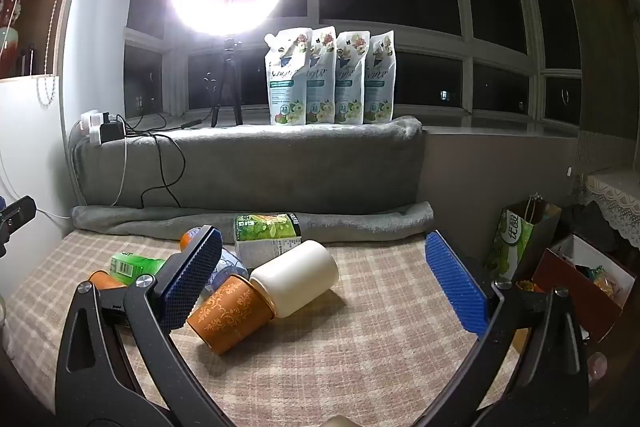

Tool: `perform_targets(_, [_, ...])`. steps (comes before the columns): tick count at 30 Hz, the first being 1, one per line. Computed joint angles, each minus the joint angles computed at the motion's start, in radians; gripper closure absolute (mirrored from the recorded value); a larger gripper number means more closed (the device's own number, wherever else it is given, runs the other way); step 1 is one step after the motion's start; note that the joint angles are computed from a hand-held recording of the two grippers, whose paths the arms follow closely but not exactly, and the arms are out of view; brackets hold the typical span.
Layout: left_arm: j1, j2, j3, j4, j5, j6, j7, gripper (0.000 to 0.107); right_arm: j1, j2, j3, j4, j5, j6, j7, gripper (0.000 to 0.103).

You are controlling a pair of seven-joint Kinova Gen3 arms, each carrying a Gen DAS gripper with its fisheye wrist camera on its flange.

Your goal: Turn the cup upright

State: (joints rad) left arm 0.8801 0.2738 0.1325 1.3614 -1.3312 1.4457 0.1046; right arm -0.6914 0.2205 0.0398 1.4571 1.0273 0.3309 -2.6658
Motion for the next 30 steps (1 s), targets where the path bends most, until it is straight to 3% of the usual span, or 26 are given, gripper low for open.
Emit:
perform_targets(11, [-0.03, -0.027, 0.012, 0.036, 0.009, -0.043, -0.005, 0.005, 0.003, -0.002, 0.011, 0.007, 0.03, -0.018, -0.041, 0.0])
perform_targets(30, [-0.004, -0.014, 0.011, 0.024, -0.016, 0.006, 0.019, 0.005, -0.003, 0.007, 0.0, -0.03, 0.019, 0.016, -0.023, 0.0])
